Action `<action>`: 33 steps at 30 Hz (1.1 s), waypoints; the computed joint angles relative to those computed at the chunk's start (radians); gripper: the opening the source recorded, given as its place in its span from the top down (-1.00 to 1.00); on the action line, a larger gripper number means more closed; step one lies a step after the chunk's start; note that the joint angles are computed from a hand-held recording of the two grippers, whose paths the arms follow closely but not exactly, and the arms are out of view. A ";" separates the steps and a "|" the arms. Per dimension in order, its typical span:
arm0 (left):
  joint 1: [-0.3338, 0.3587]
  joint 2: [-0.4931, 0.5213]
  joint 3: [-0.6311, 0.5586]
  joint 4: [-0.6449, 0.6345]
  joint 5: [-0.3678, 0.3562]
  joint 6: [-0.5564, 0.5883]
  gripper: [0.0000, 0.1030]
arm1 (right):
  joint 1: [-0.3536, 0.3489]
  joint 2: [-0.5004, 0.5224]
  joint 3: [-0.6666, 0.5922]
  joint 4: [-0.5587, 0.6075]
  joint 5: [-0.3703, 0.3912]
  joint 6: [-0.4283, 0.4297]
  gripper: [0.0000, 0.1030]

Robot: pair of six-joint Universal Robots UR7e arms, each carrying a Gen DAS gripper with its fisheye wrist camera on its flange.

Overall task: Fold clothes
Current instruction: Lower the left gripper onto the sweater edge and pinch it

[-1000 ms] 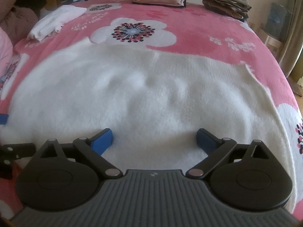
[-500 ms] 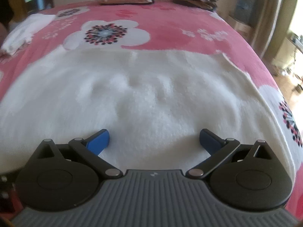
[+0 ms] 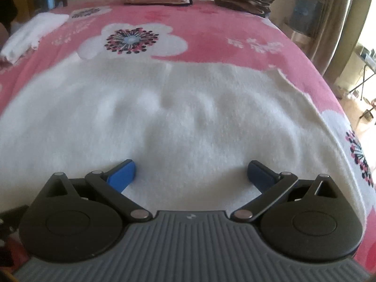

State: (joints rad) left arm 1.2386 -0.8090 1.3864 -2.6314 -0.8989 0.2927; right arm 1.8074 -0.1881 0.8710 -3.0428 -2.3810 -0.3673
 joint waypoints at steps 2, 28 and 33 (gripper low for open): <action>0.006 -0.011 0.009 -0.035 -0.040 0.001 -1.00 | -0.001 -0.018 0.012 0.028 0.026 0.025 -0.98; 0.139 0.097 -0.355 0.207 -0.310 -0.249 -0.83 | -0.001 0.021 -0.013 -0.032 0.025 -0.068 -0.99; 0.154 0.152 -0.465 0.249 -0.375 -0.256 -0.67 | -0.002 0.022 -0.015 -0.031 0.026 -0.069 -0.99</action>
